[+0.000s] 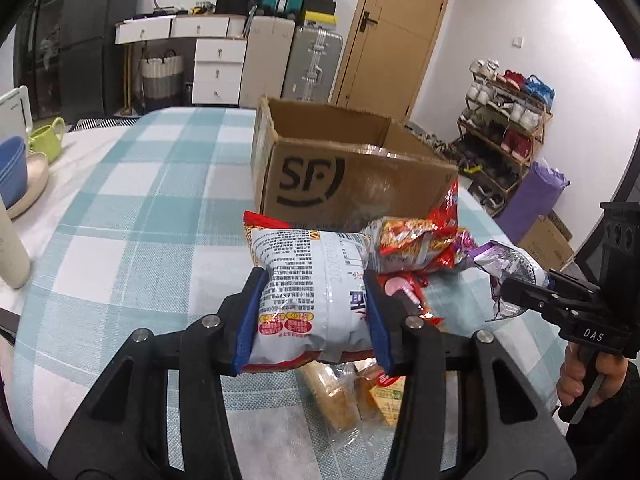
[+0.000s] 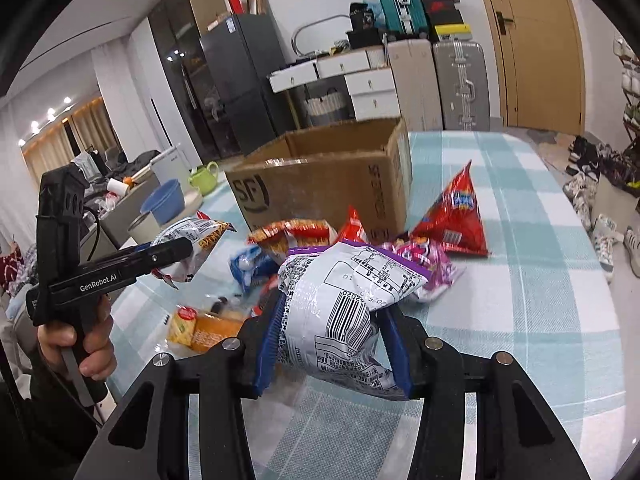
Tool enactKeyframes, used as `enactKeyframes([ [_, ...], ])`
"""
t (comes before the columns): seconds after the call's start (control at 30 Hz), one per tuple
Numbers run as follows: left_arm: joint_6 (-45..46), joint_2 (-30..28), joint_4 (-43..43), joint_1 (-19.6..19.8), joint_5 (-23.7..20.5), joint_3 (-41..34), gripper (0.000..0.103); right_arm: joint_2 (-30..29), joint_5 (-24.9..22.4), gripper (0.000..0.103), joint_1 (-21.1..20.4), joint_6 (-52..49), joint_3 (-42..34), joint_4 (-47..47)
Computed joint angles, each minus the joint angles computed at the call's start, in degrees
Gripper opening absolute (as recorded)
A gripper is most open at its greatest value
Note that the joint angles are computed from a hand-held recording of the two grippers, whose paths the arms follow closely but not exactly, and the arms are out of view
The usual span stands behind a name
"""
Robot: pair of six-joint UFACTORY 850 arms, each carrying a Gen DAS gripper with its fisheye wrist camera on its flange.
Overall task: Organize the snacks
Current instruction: 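Grasp the white chip bag with the left gripper while the right gripper grasps the white-purple bag, then carry both bags into the box and open both grippers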
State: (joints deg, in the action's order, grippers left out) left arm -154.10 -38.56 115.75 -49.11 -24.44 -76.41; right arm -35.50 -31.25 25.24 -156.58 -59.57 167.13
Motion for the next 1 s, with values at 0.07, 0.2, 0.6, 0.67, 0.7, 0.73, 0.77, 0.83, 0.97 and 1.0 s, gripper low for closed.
enactKeyframes([
  [0.07, 0.48, 1.08, -0.74, -0.53, -1.81, 0.75, 0.044, 0.64, -0.65, 0.047, 0.11, -1.49, 0.15, 1.2],
  [0.2, 0.7, 3.04, -1.08, -0.98, -3.92, 1.9, 0.044, 1.93, -0.73, 0.047, -0.05, -3.47, -0.25, 2.58],
  [0.6, 9.54, 2.44, -6.27, -0.35, -4.33, -3.06, 0.044, 1.0, 1.74, 0.047, -0.62, -3.28, -6.42, 1.61],
  [0.67, 11.13, 2.18, -7.37, -0.2, -4.14, -4.1, 0.044, 0.48, 2.25, 0.047, -0.84, -2.39, -7.66, 0.81],
  [0.7, 12.27, 1.78, -8.19, -0.11, -3.92, -5.01, 0.044, 0.02, 2.7, 0.047, -0.95, -2.05, -8.51, 0.51],
  [0.73, 13.18, 1.35, -8.89, -0.03, -3.71, -5.87, 0.044, -0.23, 2.99, 0.047, -1.05, -1.83, -9.12, 0.3],
  [0.77, 13.88, 0.87, -9.28, 0.32, -3.26, -6.75, 0.044, -0.58, 3.22, 0.047, -1.16, -1.6, -9.81, 0.02],
  [0.83, 15.65, 0.33, -10.65, 0.55, -2.76, -8.19, 0.044, -1.42, 4.21, 0.047, -1.51, -0.61, -11.62, -1.22],
  [0.97, 19.45, -0.84, -13.63, 1.11, -1.88, -11.15, 0.044, -2.97, 5.54, 0.047, -1.96, 1.31, -14.36, -3.46],
  [1.0, 20.46, -1.14, -14.45, 1.24, -1.7, -11.88, 0.044, -3.48, 6.08, 0.047, -2.09, 2.06, -15.29, -4.38],
])
